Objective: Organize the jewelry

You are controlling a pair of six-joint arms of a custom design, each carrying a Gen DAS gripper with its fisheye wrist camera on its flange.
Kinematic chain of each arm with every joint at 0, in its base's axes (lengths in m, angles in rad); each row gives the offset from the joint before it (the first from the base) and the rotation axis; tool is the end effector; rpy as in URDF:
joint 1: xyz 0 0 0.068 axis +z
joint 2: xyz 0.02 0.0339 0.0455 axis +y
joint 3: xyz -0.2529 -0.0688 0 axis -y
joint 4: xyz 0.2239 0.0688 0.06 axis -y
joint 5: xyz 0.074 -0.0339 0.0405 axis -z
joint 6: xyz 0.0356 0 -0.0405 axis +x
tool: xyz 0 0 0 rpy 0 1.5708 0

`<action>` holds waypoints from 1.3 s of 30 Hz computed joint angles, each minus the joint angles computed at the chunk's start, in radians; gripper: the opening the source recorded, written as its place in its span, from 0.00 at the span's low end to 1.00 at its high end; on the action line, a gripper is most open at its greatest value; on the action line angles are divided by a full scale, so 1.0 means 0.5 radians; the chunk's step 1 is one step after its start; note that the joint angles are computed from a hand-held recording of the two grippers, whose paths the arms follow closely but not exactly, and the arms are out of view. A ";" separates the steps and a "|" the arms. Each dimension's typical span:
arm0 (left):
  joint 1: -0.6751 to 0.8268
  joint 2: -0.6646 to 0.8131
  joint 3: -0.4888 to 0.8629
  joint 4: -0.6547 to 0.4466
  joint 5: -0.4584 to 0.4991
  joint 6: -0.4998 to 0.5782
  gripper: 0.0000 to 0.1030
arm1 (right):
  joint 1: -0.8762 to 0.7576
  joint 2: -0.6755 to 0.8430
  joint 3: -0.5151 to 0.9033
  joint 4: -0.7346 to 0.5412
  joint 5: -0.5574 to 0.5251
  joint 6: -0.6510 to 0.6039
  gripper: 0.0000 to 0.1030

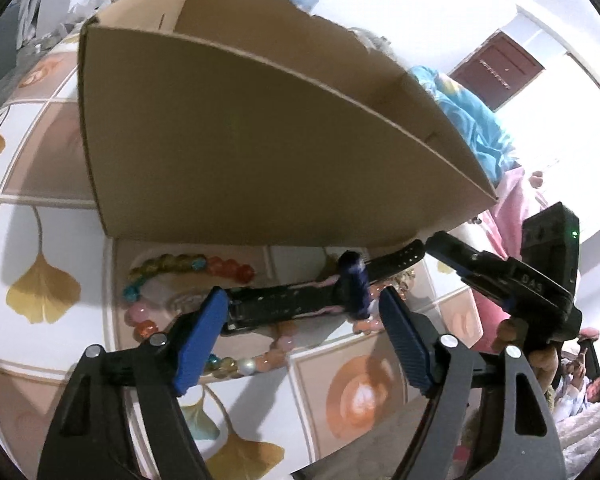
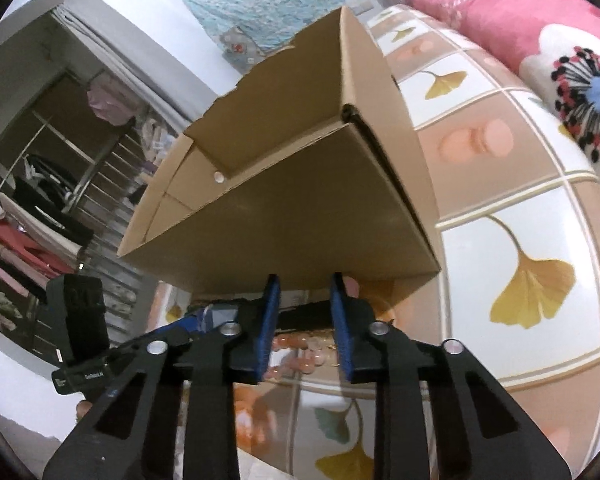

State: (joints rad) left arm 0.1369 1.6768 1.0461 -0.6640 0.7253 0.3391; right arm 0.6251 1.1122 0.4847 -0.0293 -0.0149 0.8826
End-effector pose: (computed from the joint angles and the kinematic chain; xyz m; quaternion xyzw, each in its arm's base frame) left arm 0.2909 0.0162 0.1846 0.1420 0.9164 -0.3111 0.2079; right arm 0.1710 0.1241 0.1905 0.1120 0.8904 0.3069 0.3171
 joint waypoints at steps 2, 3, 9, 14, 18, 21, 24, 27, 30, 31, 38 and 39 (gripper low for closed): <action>-0.040 -0.039 -0.047 0.084 -0.061 -0.053 0.66 | 0.018 0.068 0.030 0.026 0.026 0.009 0.20; -0.047 -0.049 -0.059 0.107 -0.077 -0.065 0.64 | 0.054 0.154 0.064 0.068 0.067 0.027 0.20; -0.137 -0.120 -0.126 0.218 -0.189 -0.096 0.63 | 0.055 0.092 0.013 0.045 0.090 0.023 0.20; -0.238 -0.190 -0.193 0.306 -0.309 -0.112 0.63 | 0.107 0.119 0.054 -0.008 0.172 0.000 0.20; -0.336 -0.226 -0.245 0.384 -0.428 -0.142 0.63 | 0.158 0.161 0.112 -0.079 0.266 -0.038 0.19; -0.383 -0.244 -0.272 0.424 -0.483 -0.162 0.63 | 0.173 0.176 0.138 -0.109 0.300 -0.057 0.19; -0.446 -0.267 -0.301 0.477 -0.547 -0.191 0.63 | 0.176 0.197 0.156 -0.127 0.323 -0.064 0.14; -0.485 -0.308 -0.346 0.528 -0.596 -0.179 0.58 | 0.216 0.243 0.184 -0.132 0.376 -0.046 0.10; -0.544 -0.340 -0.377 0.560 -0.656 -0.156 0.46 | 0.230 0.254 0.202 -0.167 0.417 -0.054 0.05; -0.552 -0.350 -0.392 0.576 -0.670 -0.151 0.42 | 0.236 0.239 0.190 -0.169 0.424 -0.053 0.04; -0.553 -0.417 -0.433 0.664 -0.701 -0.154 0.15 | 0.229 0.150 0.132 -0.166 0.471 -0.066 0.00; -0.553 -0.415 -0.431 0.675 -0.715 -0.152 0.09 | 0.230 0.134 0.128 -0.172 0.484 -0.070 0.00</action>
